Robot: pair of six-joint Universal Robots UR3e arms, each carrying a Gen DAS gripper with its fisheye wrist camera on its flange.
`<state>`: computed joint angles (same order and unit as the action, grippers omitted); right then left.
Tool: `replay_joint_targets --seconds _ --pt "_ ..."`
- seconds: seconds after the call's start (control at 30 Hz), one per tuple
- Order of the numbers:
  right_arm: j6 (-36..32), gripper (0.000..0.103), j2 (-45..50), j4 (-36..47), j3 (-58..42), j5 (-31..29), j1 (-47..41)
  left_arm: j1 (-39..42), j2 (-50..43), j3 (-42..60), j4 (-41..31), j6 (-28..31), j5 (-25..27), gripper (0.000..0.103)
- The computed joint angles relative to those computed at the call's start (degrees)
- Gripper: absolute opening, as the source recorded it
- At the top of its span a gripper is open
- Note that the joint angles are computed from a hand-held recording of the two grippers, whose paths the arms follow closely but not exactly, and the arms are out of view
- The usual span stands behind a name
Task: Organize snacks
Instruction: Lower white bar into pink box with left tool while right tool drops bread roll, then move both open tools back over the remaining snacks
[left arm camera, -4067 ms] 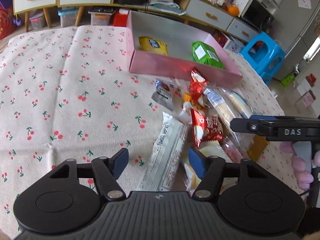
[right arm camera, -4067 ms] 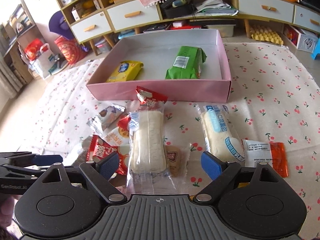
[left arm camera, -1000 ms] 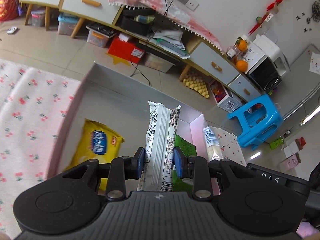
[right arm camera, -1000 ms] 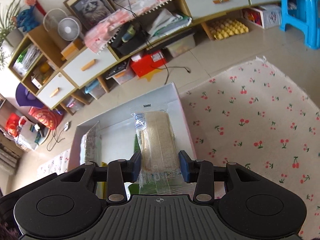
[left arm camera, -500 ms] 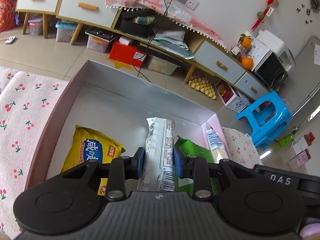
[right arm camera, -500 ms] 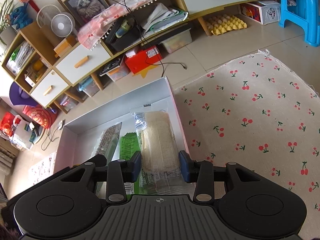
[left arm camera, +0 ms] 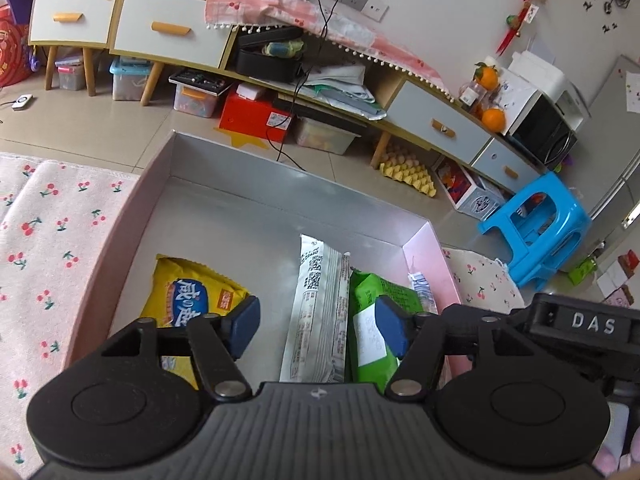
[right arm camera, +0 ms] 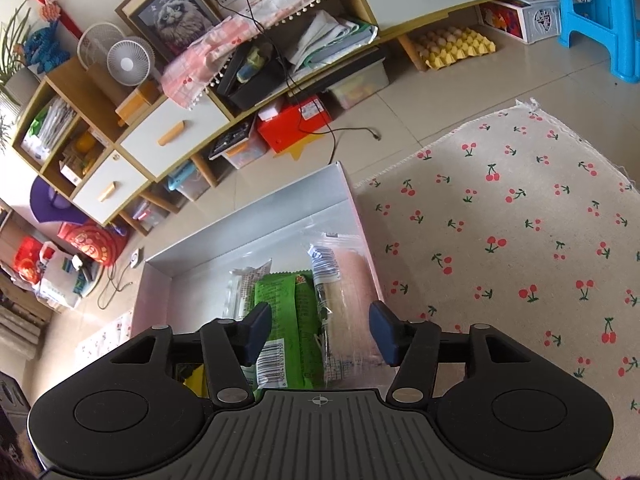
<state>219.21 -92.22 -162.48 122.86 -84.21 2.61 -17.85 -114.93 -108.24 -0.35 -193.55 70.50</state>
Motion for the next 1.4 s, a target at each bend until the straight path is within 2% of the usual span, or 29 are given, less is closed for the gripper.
replay_joint_targets --seconds 0.2,0.27,0.57,0.83,1.13,1.27,1.4 --pt "0.5 0.074 -2.4 5.6 -2.1 -3.9 3.1 -0.5 4.9 -2.7 -1.8 1.5 1.7 0.075" --pt "0.3 0.075 -3.7 7.5 -2.5 -4.7 3.7 -0.8 6.6 -3.0 -3.2 2.2 2.7 0.081" --pt "1.6 0.083 -14.1 17.6 -2.2 -4.2 3.3 -2.1 15.0 -6.8 -8.4 4.9 5.4 0.094" --pt "2.5 0.084 -21.8 26.8 -1.9 -3.4 4.3 -2.9 23.6 -11.5 -14.4 8.2 8.8 0.098" --pt "2.4 0.086 -26.2 32.0 -0.9 -3.2 6.7 -3.6 31.0 -16.0 -18.9 11.4 13.3 0.102" --pt "2.1 0.089 -27.2 31.8 0.5 -4.1 8.8 -2.6 33.6 -18.5 -20.2 12.2 12.7 0.102" --pt "0.7 0.09 -27.2 30.7 2.6 -4.0 10.6 -0.5 36.6 -23.5 -18.2 13.7 11.1 0.102"
